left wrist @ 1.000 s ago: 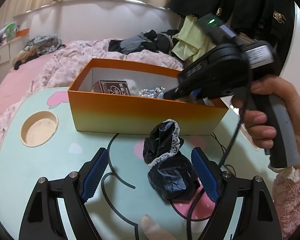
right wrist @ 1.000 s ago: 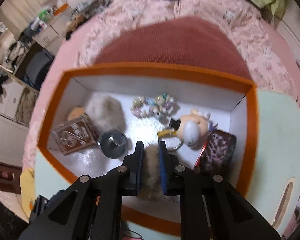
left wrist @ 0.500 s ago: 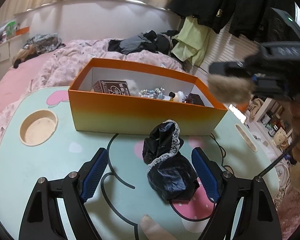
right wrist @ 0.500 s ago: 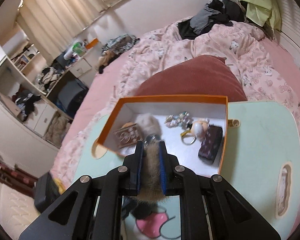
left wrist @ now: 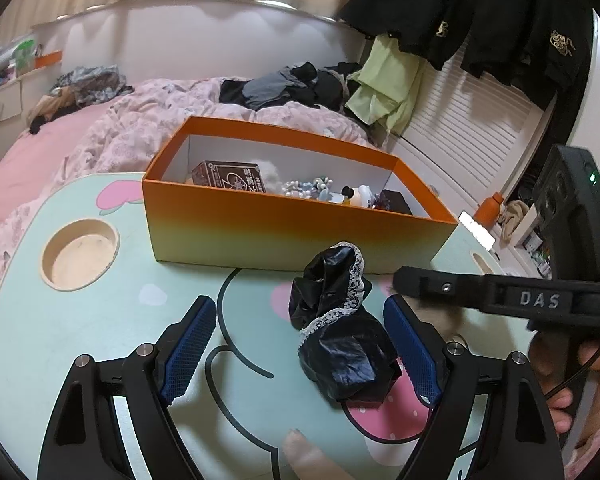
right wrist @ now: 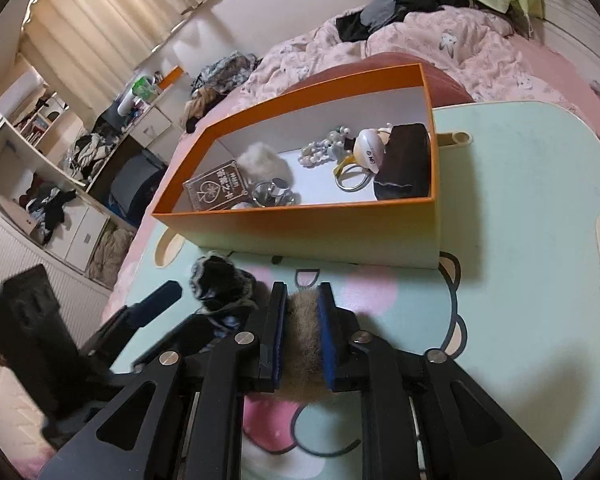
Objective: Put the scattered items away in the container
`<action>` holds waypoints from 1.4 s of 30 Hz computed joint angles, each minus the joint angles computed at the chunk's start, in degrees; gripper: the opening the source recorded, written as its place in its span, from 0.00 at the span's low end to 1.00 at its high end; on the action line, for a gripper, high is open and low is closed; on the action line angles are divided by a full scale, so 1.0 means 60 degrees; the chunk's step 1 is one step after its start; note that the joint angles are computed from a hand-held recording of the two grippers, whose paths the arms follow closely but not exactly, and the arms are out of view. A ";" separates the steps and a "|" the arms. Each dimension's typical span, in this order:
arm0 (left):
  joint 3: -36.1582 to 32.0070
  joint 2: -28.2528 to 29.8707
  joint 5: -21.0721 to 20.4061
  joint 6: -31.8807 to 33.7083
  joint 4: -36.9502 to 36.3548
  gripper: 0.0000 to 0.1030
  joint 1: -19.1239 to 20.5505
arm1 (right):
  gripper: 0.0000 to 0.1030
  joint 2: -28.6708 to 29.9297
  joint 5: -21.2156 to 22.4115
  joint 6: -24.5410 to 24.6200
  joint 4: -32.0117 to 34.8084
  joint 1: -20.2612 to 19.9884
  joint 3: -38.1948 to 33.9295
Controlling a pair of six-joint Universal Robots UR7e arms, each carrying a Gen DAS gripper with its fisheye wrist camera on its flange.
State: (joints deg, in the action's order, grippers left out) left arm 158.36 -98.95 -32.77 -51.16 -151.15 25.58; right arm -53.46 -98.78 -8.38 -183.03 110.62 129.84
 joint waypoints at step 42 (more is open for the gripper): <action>-0.5793 0.2484 -0.1553 0.2292 0.5675 0.42 0.3775 | 0.51 0.0664 -0.1561 -0.0185 -0.4308 0.0626 0.1442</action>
